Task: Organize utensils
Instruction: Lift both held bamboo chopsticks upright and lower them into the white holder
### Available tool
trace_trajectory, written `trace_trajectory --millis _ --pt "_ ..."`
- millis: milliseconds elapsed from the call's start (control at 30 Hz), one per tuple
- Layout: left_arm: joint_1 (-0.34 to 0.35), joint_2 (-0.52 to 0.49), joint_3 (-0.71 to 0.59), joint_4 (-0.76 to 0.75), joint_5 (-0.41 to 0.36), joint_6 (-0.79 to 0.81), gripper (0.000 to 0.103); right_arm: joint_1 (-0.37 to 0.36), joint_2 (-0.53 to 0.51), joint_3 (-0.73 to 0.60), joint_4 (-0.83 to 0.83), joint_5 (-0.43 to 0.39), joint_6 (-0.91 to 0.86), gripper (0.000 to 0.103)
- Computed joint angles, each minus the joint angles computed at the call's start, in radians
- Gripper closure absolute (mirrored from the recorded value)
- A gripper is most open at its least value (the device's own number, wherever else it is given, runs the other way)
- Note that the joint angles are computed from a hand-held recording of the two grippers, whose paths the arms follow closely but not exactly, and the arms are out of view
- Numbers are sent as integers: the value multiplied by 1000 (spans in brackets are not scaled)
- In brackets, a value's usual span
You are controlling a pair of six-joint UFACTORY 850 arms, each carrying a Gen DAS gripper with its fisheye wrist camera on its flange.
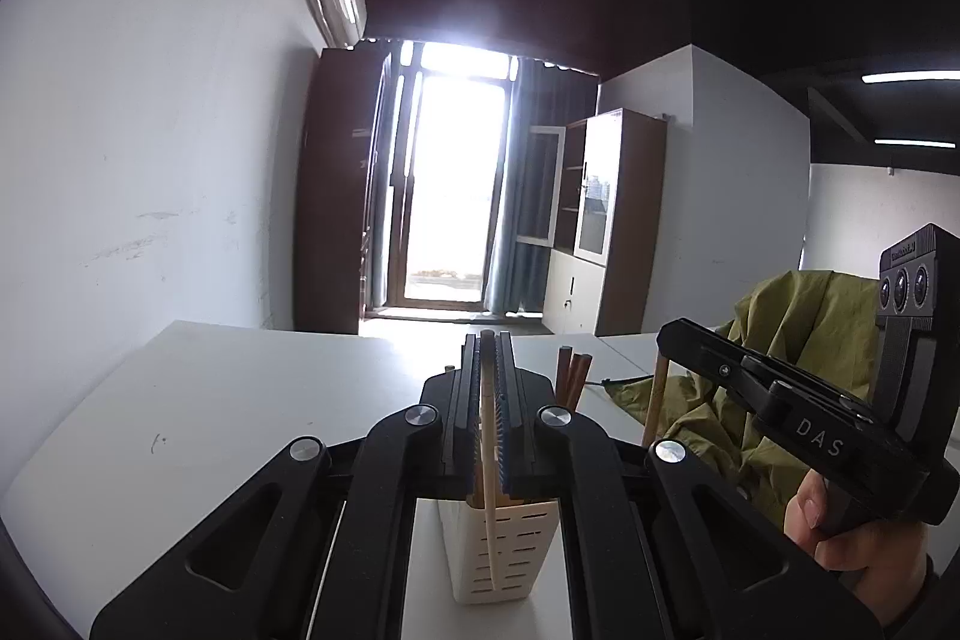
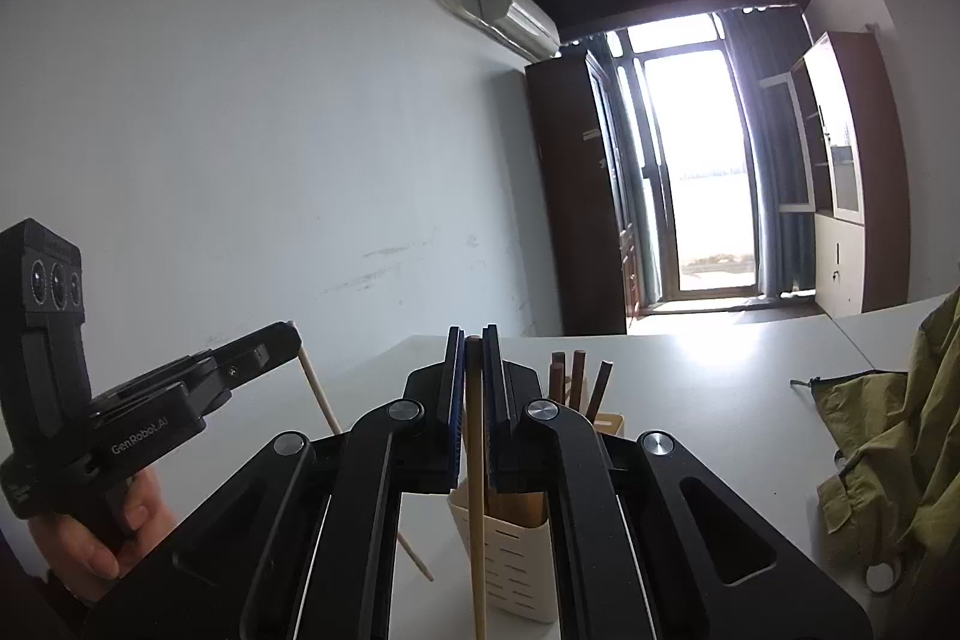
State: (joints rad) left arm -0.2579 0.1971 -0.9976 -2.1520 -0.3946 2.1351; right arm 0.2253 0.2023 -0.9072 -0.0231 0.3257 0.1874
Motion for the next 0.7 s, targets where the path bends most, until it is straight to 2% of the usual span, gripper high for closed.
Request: trace_trajectory --millis 100,300,500,567,700 --pt "-2 8 5 -92 -20 79 99 -13 8 9 -58 63 50 97" --pt "-10 15 6 -236 -51 207 99 -26 26 47 -11 244 29 97" --pt "-10 -14 -19 -248 -78 201 99 -47 19 51 -8 340 37 97" --pt "-10 -19 -18 -289 -98 228 99 -60 9 44 -75 358 96 97" --pt "-11 -17 -6 -375 -138 297 99 -71 2 59 -88 464 116 97"
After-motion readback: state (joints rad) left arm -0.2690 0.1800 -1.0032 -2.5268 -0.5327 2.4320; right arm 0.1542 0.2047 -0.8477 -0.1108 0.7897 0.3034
